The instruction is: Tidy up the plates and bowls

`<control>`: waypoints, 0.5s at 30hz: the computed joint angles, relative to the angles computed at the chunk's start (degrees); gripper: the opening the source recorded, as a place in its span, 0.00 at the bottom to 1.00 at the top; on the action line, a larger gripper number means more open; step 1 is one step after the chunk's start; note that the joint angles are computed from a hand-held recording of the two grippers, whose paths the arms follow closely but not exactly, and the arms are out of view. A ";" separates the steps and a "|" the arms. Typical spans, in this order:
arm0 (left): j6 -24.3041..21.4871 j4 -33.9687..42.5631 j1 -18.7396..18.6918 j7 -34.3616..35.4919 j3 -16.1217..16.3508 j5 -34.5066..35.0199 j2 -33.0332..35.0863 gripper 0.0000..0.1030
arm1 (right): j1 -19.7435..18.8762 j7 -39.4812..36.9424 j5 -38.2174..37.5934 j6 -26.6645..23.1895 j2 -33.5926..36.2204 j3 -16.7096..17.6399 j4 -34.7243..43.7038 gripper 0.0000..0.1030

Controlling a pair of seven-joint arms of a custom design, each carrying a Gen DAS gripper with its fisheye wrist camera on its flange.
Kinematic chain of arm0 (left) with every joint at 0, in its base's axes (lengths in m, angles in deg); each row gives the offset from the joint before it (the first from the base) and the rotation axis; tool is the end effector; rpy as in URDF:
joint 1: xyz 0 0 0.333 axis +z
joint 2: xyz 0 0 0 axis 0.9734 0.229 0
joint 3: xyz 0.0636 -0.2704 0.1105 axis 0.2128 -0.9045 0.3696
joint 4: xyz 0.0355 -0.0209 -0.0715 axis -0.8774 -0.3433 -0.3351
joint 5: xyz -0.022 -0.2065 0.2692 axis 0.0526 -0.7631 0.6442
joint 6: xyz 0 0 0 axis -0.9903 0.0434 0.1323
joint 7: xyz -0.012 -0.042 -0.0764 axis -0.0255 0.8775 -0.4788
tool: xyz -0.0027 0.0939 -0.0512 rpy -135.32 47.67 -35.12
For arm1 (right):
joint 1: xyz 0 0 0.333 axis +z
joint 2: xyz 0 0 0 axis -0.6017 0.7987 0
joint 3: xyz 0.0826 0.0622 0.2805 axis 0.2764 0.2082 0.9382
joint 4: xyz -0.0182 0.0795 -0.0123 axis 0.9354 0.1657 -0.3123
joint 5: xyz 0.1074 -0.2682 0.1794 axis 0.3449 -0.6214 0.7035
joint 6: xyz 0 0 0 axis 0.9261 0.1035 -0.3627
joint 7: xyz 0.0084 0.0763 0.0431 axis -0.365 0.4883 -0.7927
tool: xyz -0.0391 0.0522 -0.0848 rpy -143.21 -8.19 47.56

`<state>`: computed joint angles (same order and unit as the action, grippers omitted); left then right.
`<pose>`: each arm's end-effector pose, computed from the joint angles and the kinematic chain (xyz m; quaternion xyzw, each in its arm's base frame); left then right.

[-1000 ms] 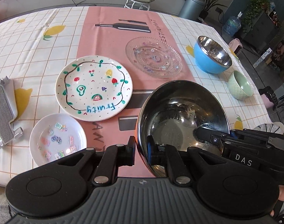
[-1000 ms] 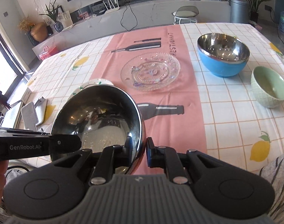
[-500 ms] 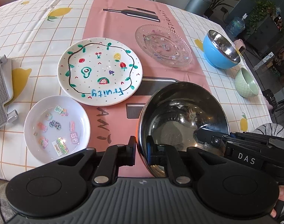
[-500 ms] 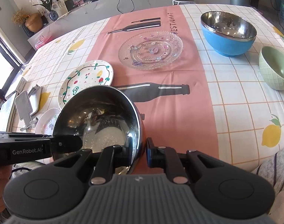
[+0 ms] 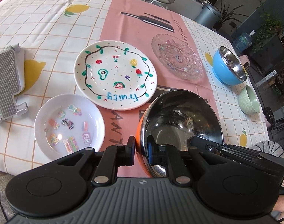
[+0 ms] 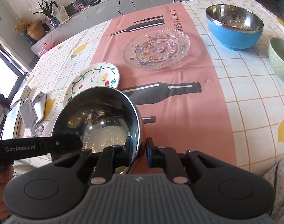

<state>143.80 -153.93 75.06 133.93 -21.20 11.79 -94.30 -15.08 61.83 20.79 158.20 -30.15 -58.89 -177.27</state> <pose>0.4067 -0.0208 0.5553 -0.7265 0.6303 -0.2730 0.0195 0.4396 0.2256 0.5273 -0.7013 0.6485 -0.0337 0.2940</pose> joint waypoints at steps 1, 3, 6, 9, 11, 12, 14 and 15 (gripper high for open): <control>-1.03 0.34 0.07 -0.15 0.54 -0.39 0.17 0.15 | 0.12 -0.28 0.27 -0.15 0.12 -0.02 0.16 0.13; -2.72 1.00 0.34 -0.29 1.37 -1.28 0.54 0.16 | 0.42 -1.40 1.56 -0.92 0.55 -0.26 0.71 0.13; -4.47 1.63 0.99 0.00 1.84 -1.93 0.71 0.17 | 0.56 -1.95 3.24 -1.99 1.08 -0.36 1.46 0.13; -5.73 2.31 1.92 -1.05 2.07 -2.76 1.21 0.17 | 0.66 -3.33 5.30 -4.02 2.03 -0.59 3.05 0.15; -4.90 1.99 2.25 -1.19 2.23 -4.04 1.35 0.17 | 0.42 -3.40 6.01 -6.00 3.36 -0.57 4.83 0.15; -4.44 1.85 2.40 -1.27 2.20 -4.43 1.44 0.17 | 0.23 -2.81 5.98 -6.70 4.13 -0.43 5.69 0.15; -2.80 1.31 2.88 -2.00 1.63 -4.27 1.46 0.17 | 0.04 -2.06 6.60 -6.68 5.31 -0.11 6.51 0.16; -1.03 0.64 3.09 -2.16 1.18 -3.89 1.18 0.17 | 0.00 -2.21 7.29 -6.49 5.73 -0.04 6.83 0.16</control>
<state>142.77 -153.30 78.16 131.77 -20.02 7.90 -93.13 -15.08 59.62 28.08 151.71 -24.42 -58.93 -170.45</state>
